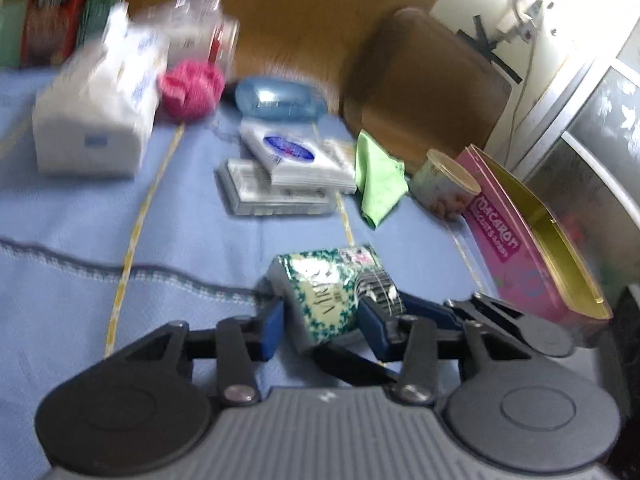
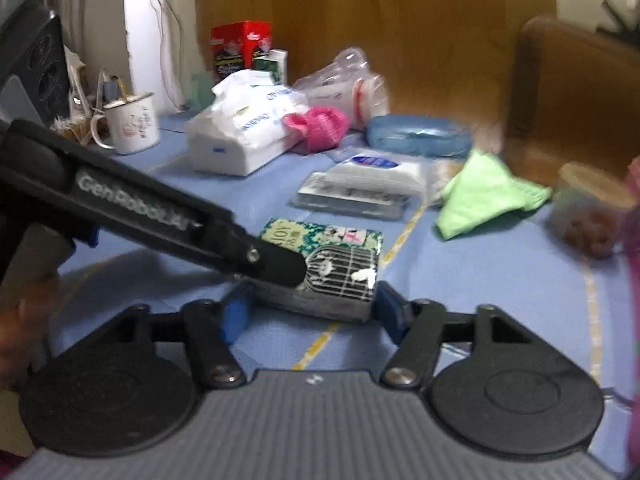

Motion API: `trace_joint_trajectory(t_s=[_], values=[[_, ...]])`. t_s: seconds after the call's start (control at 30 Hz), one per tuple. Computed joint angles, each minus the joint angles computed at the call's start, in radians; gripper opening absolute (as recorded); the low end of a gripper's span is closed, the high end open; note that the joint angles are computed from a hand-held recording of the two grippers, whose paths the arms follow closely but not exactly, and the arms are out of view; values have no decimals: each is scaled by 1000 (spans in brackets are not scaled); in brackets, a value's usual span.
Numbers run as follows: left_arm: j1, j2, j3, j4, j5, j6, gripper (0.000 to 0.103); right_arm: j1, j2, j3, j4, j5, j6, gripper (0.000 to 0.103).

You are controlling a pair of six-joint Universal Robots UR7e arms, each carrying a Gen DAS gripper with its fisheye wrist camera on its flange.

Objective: Organize soft objects
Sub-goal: 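Grasp the green VIRIO tissue pack with both grippers, then lower the tissue pack into the pink tin and release it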

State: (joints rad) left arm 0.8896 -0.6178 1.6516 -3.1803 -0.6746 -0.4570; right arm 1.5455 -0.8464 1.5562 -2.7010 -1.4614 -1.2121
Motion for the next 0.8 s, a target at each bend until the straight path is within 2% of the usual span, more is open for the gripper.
trace_joint_trajectory(t_s=[0.03, 0.2, 0.37, 0.43, 0.63, 0.73, 0.8], values=[[-5, 7, -13, 12, 1, 18, 39, -6, -11, 14, -23, 13, 0, 58], [-26, 65, -127, -34, -91, 188, 39, -52, -80, 79, -192, 126, 39, 58], [-38, 216, -409, 59, -178, 378, 40, -94, -101, 82, -406, 175, 106, 58], [-34, 288, -542, 131, -218, 418, 40, -110, -97, 53, -457, 163, 142, 58], [-17, 521, -963, 390, -326, 449, 40, -151, -67, -62, -510, 83, 260, 59], [-18, 650, -1190, 503, -329, 473, 49, -150, 7, -144, -630, -37, 268, 66], [-26, 706, -1286, 545, -298, 489, 49, -153, 48, -187, -706, -86, 278, 67]])
